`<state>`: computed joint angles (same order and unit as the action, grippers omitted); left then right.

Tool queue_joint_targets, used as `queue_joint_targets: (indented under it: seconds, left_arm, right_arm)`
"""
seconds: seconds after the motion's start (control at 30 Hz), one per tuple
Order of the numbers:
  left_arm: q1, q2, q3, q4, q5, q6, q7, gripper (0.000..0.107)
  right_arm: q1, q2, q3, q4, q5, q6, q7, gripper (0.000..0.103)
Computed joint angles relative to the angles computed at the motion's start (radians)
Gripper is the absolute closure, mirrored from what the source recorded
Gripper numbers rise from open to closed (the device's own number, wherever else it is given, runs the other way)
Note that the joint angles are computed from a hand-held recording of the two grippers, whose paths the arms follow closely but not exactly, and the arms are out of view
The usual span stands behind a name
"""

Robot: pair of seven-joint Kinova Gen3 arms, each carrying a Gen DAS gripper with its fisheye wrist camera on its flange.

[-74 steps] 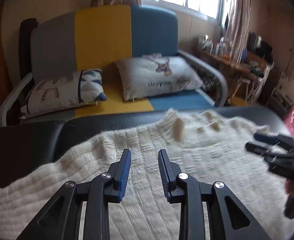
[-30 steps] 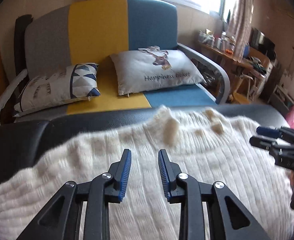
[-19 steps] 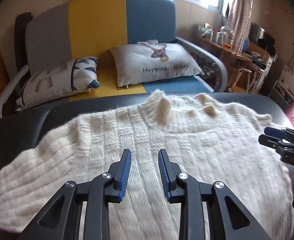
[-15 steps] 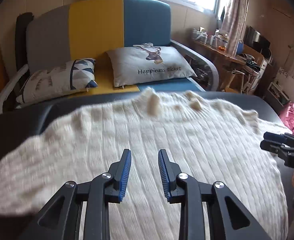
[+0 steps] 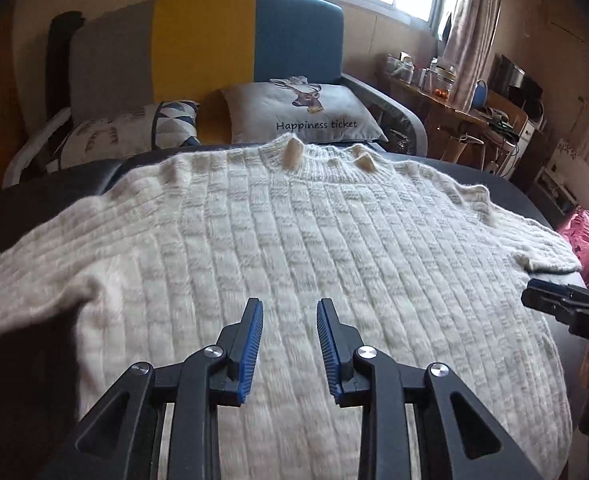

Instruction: Fold clothes

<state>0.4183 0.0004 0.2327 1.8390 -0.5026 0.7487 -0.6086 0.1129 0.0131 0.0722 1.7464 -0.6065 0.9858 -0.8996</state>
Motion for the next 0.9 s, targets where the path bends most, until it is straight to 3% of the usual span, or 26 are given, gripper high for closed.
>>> queue_joint_targets:
  seconds: [0.07, 0.17, 0.27, 0.37, 0.47, 0.6, 0.73, 0.9]
  left_arm:
    - [0.000, 0.038, 0.023, -0.004, 0.003, 0.049, 0.015, 0.079]
    - [0.063, 0.037, -0.001, -0.005, -0.042, 0.072, 0.057, 0.079]
    - [0.053, 0.005, 0.005, 0.003, -0.014, 0.055, 0.084, 0.079]
    - [0.052, -0.008, 0.020, 0.007, -0.011, 0.076, 0.123, 0.079]
    - [0.058, -0.009, 0.036, 0.028, -0.032, 0.093, 0.163, 0.079]
    - [0.082, 0.001, 0.059, 0.035, -0.102, 0.121, 0.220, 0.079]
    - [0.097, 0.010, 0.055, 0.012, -0.093, 0.150, 0.219, 0.079]
    - [0.121, 0.038, 0.051, -0.014, -0.111, 0.189, 0.236, 0.079]
  right_arm:
    - [-0.013, -0.008, -0.011, 0.043, 0.032, -0.016, -0.021, 0.048]
    - [-0.009, -0.025, 0.001, 0.080, 0.004, -0.033, 0.002, 0.048]
    - [0.047, -0.034, 0.026, 0.095, -0.102, 0.011, 0.071, 0.048]
    - [0.087, -0.037, 0.130, 0.094, -0.224, 0.107, 0.149, 0.048]
    - [0.208, 0.001, 0.187, 0.086, -0.346, 0.202, 0.204, 0.048]
    - [0.370, 0.087, 0.247, 0.045, -0.443, 0.285, 0.148, 0.048]
    - [0.500, 0.143, 0.271, 0.011, -0.516, 0.281, 0.107, 0.048]
    - [0.588, 0.213, 0.254, -0.072, -0.533, 0.225, 0.034, 0.048]
